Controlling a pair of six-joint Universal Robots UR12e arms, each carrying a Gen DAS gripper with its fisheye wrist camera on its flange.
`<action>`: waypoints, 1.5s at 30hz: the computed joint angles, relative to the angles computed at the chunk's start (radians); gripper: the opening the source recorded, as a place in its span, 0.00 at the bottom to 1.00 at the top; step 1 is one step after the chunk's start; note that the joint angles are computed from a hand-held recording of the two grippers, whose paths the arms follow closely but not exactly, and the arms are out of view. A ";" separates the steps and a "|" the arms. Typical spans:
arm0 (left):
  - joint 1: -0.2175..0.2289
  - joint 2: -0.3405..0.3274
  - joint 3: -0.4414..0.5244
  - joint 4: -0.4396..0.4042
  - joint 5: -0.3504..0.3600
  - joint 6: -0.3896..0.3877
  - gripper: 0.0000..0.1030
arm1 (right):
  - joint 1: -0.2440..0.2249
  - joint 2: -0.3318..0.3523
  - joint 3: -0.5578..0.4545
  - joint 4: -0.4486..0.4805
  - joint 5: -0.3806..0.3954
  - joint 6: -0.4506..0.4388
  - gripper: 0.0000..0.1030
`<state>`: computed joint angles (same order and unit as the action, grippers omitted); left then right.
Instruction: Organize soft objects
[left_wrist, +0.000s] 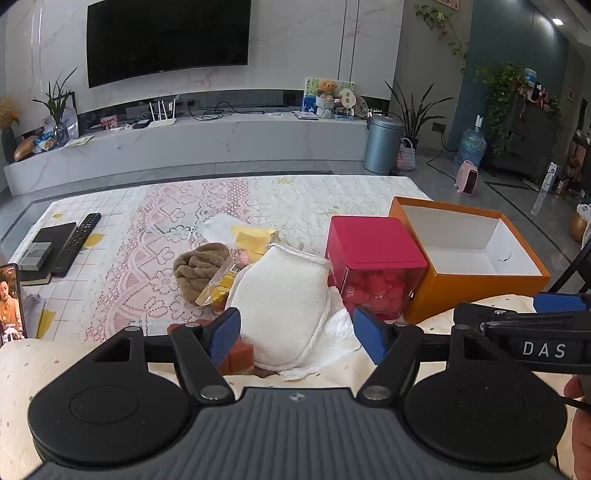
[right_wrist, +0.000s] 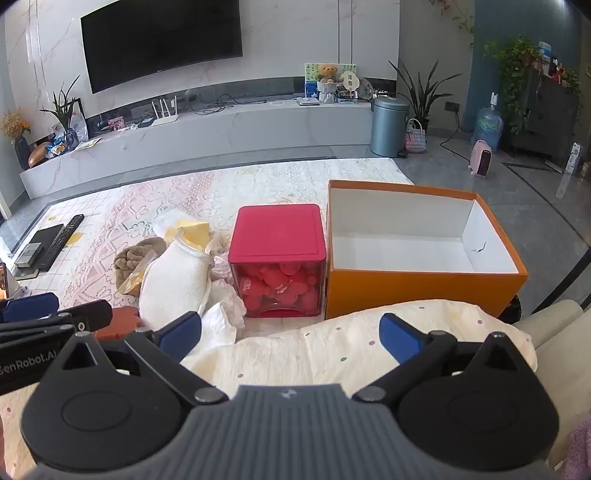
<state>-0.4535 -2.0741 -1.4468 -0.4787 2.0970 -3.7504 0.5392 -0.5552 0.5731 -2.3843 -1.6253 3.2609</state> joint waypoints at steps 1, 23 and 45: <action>0.000 -0.001 0.000 0.003 0.003 0.002 0.81 | 0.000 0.001 0.001 -0.007 -0.004 -0.002 0.97; -0.001 -0.003 0.014 0.014 -0.001 0.028 0.81 | 0.004 0.005 -0.009 0.002 -0.030 0.002 0.98; -0.003 -0.010 0.018 0.031 -0.015 0.037 0.81 | 0.002 0.001 0.000 0.000 -0.046 0.016 0.98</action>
